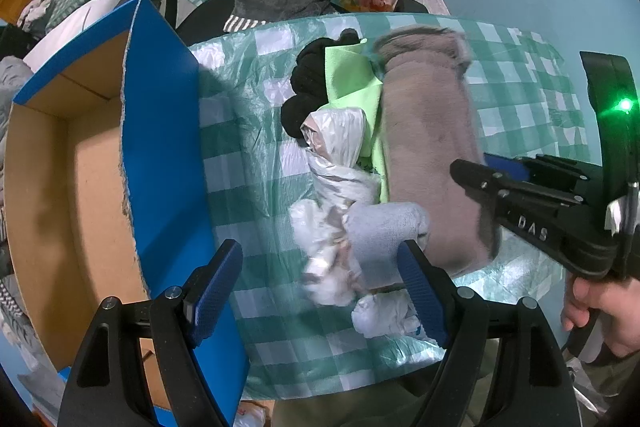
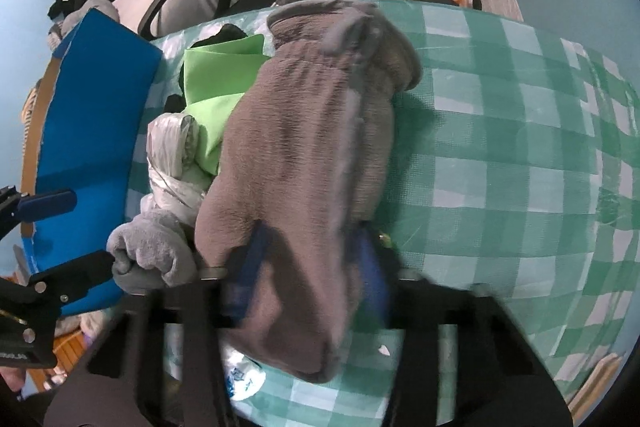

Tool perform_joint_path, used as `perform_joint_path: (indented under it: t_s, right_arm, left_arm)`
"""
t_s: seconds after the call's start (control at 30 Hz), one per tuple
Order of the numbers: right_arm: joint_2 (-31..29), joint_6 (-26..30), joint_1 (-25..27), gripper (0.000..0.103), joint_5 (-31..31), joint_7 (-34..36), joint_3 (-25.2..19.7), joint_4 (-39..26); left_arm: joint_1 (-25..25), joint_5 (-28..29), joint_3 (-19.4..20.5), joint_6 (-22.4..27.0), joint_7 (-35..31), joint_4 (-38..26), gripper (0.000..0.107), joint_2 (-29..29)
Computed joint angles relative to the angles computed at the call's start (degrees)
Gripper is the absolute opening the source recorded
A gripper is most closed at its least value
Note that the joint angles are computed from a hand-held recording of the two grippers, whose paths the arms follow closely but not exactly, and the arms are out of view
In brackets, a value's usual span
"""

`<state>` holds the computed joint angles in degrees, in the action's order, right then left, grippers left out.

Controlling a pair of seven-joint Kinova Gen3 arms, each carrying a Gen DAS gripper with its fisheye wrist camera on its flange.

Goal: Organize soft objects
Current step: 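Move the right gripper toward the grey fleece mitten and close on its cuff, then lift the grey mitten with the right gripper while the left gripper reaches the grey sock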

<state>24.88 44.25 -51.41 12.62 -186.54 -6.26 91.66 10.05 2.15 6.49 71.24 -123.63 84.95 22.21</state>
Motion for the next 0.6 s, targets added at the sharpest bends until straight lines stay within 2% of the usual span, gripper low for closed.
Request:
perform_joint_path:
  t_s: [0.1, 0.4, 0.6]
  right_arm:
    - [-1.9, -2.7, -1.1, 0.016, 1.0, -3.1, 0.8, 2.8]
    - [-4.3, 4.3, -2.4, 0.014, 3.8, -7.3, -0.7, 2.1]
    - [-7.2, 6.9, -2.7, 0.014, 5.0, -9.8, -2.5, 4.1]
  left_arm:
    - [-0.3, 0.5, 0.1, 0.4, -0.6, 0.2, 0.081, -0.5]
    - [-0.7, 1.3, 0.2, 1.4, -1.8, 0.8, 0.081, -1.2]
    - [0.1, 1.4, 0.6, 1.4, -2.1, 1.6, 0.081, -1.7]
